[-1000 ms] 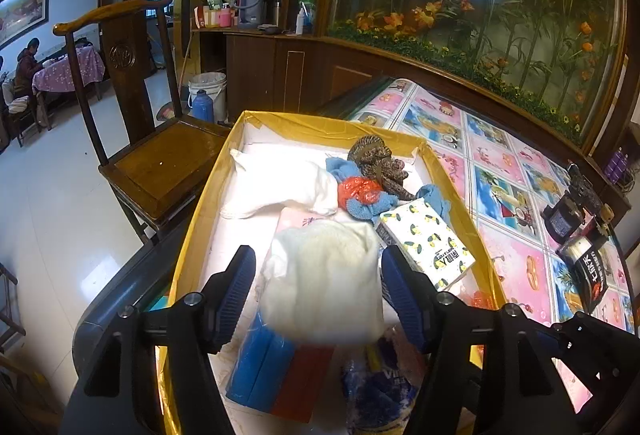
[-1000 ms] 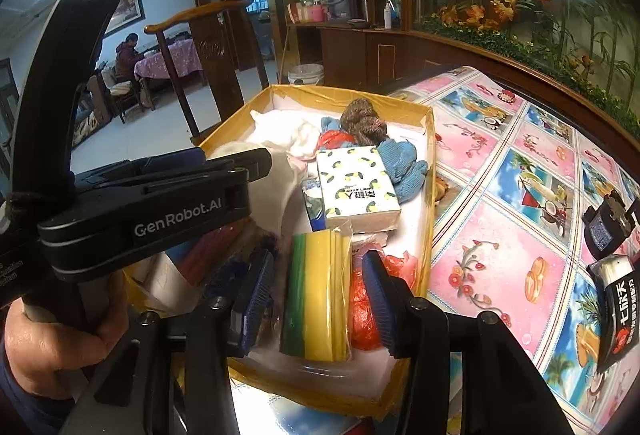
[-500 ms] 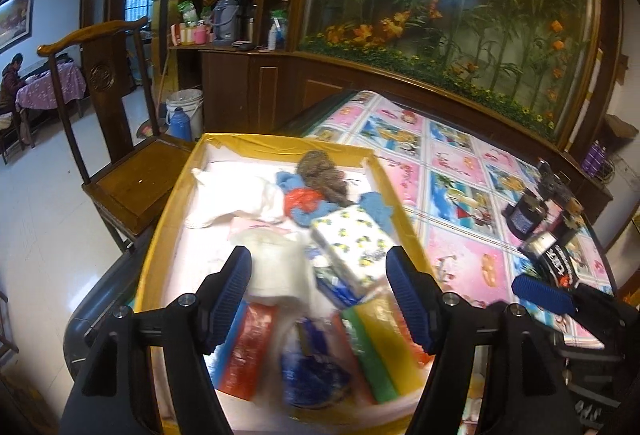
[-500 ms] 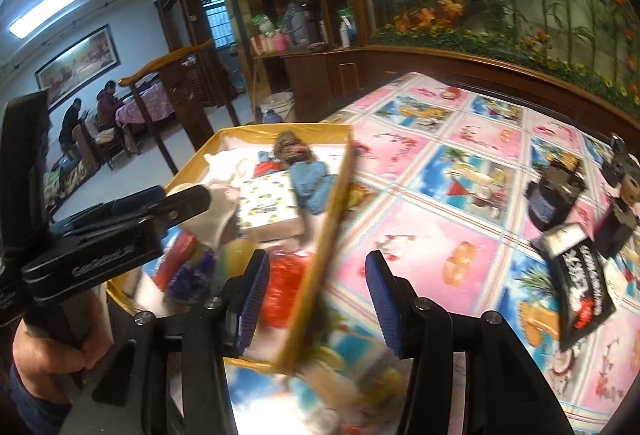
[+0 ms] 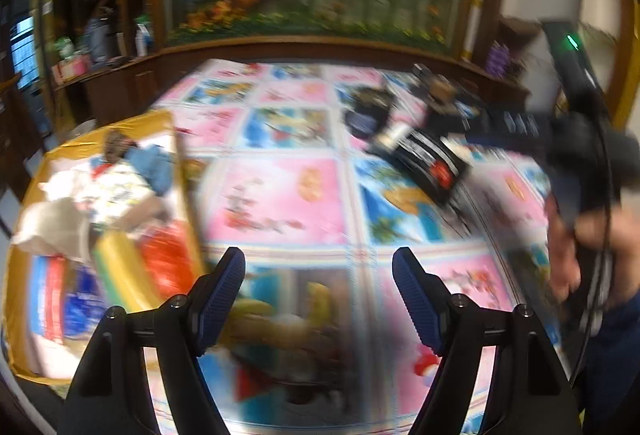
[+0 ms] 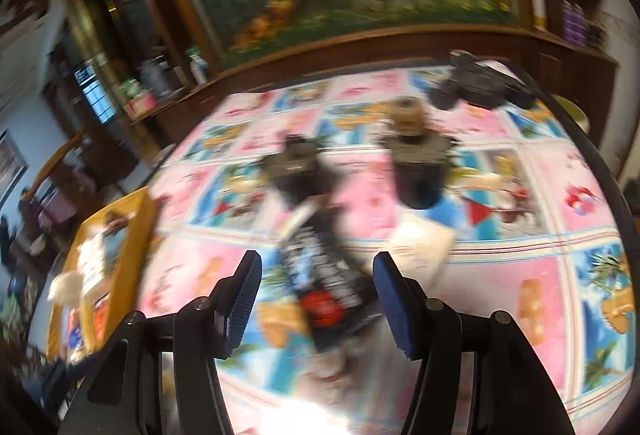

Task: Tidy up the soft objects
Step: 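Grasp the black printed packet with the left tool while the right tool grasps the white Face tissue pack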

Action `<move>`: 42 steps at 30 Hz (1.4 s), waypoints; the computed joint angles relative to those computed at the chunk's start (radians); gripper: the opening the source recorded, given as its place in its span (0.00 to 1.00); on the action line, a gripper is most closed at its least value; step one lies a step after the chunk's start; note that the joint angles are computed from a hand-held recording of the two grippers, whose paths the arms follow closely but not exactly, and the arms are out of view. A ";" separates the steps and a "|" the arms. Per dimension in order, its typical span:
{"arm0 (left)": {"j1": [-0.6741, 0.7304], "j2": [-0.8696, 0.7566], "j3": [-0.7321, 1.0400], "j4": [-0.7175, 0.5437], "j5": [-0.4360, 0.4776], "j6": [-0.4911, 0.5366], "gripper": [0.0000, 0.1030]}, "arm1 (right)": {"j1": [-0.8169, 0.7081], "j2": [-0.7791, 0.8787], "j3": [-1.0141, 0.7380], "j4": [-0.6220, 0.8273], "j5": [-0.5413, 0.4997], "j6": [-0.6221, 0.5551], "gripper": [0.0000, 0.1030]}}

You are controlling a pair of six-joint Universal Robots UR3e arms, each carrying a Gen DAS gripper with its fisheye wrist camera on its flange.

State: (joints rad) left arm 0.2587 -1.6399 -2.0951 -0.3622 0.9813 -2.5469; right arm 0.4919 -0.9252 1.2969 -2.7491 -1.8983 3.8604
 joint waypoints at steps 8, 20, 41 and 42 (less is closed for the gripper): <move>-0.072 -0.042 -0.015 -0.012 0.037 0.028 0.73 | -0.128 0.090 -0.050 -0.074 0.205 -0.067 0.60; -0.050 -0.077 0.134 -0.139 0.028 -0.018 0.75 | -0.087 0.060 -0.010 -0.169 0.239 -0.058 0.63; -0.417 -0.706 1.083 -0.435 0.365 -0.265 0.69 | -0.186 -0.129 0.271 -0.147 0.170 0.107 0.70; -0.409 -0.704 1.065 -0.423 0.353 -0.271 0.54 | -0.183 -0.121 0.259 -0.131 0.167 0.107 0.70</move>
